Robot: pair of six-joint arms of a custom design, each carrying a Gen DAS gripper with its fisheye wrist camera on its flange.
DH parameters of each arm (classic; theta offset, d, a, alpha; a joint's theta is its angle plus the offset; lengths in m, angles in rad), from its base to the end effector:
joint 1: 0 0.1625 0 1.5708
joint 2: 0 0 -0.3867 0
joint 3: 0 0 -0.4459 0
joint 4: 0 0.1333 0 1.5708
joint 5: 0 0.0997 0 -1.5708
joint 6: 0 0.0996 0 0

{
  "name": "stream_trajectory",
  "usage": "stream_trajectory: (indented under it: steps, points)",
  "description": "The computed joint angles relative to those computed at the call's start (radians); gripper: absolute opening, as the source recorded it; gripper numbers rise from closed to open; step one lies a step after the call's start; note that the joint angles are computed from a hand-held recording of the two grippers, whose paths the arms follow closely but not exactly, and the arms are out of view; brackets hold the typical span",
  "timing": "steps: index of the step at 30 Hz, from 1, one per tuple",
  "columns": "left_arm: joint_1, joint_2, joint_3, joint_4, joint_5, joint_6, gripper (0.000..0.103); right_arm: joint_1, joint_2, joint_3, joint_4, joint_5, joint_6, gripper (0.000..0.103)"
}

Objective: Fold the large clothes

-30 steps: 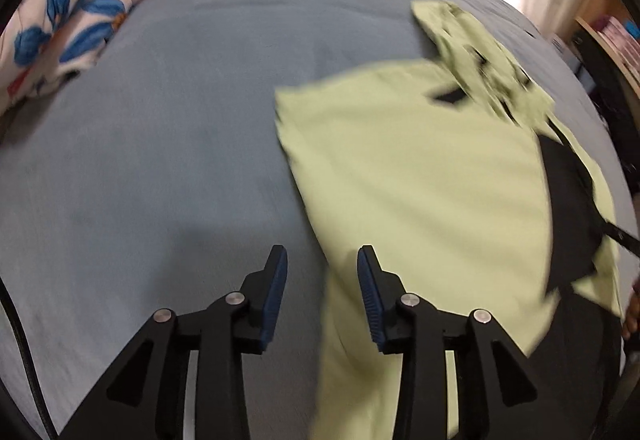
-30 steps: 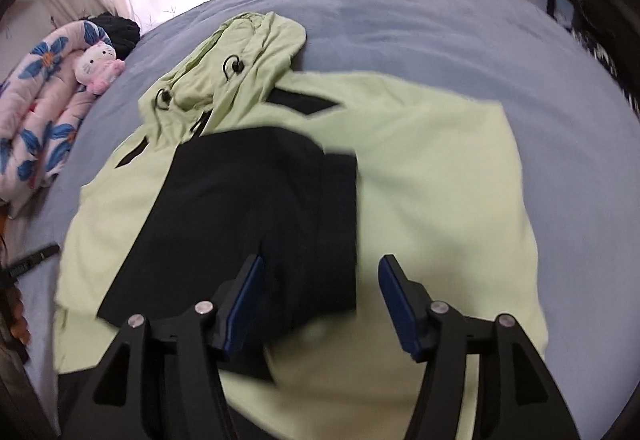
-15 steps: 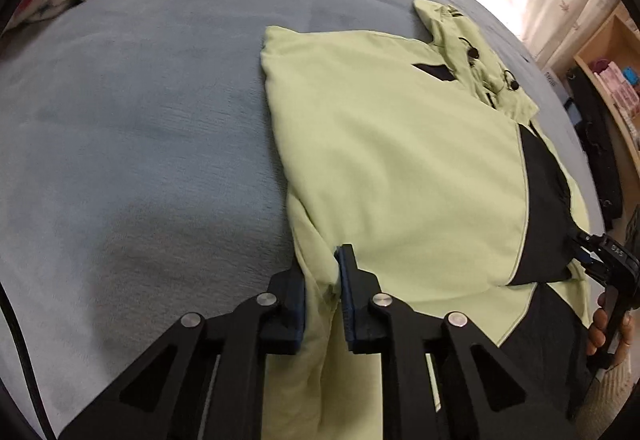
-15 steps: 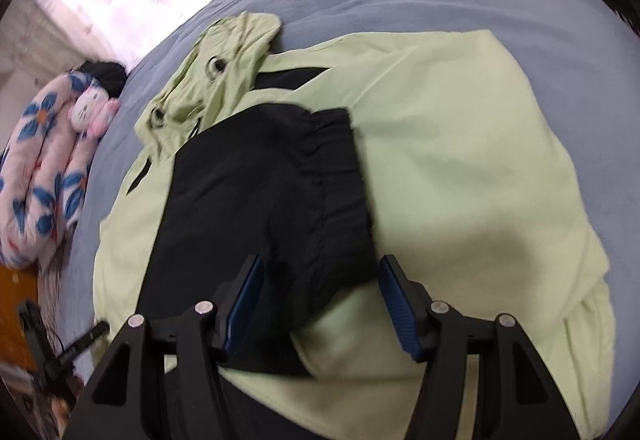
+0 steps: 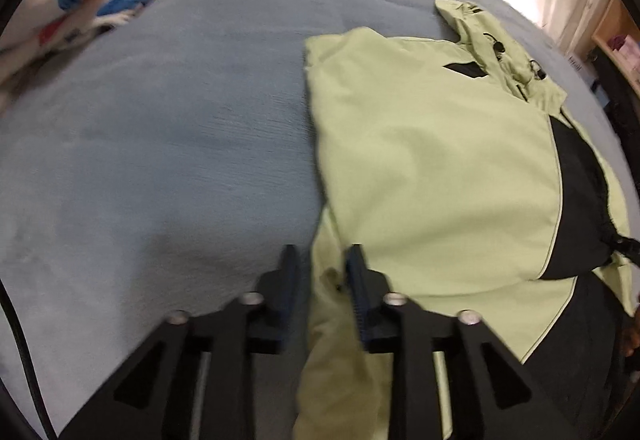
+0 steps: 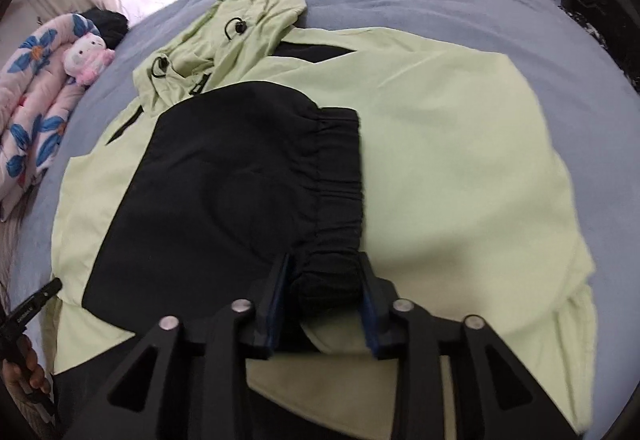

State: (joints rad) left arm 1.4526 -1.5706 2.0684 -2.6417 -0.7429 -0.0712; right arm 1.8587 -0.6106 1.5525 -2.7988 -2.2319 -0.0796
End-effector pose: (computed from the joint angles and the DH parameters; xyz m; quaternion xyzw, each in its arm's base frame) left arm 0.1448 -0.5330 0.3337 -0.0930 0.8806 -0.2941 0.3596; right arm 0.2671 -0.6478 -0.0237 0.1256 -0.9289 0.1675 0.3055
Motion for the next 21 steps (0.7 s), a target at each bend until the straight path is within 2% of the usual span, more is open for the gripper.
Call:
stream_trajectory:
  steps: [2,5,6,8,10,13,17,21]
  points:
    - [-0.047,-0.028,0.029,0.007,0.113,-0.008,0.041,0.016,-0.015,0.023,-0.042,-0.034,-0.004,0.049]
    - [-0.112,-0.055,0.066,-0.031,0.213,0.019,0.043,0.044,-0.032,0.055,-0.123,-0.067,-0.04,0.049]
    - [-0.125,-0.061,0.07,-0.038,0.212,0.025,0.049,0.052,-0.033,0.056,-0.128,-0.056,-0.044,0.049]
    - [-0.141,-0.062,0.063,-0.064,0.143,0.029,0.06,0.059,-0.034,0.046,-0.115,0.024,-0.048,0.049]
    - [-0.141,-0.028,0.031,-0.087,0.067,0.03,0.061,0.073,0.001,0.003,-0.097,0.083,-0.054,0.049]
    - [-0.139,0.074,-0.041,-0.116,0.045,0.023,0.061,0.095,0.095,-0.097,-0.094,0.118,-0.095,0.049]
    - [-0.1,0.223,-0.176,-0.136,-0.01,0.016,0.061,0.097,0.228,-0.265,-0.026,0.136,-0.114,0.049]
    - [-0.059,0.346,-0.297,-0.162,0.041,0.043,0.061,0.07,0.321,-0.406,0.028,0.092,-0.11,0.049]
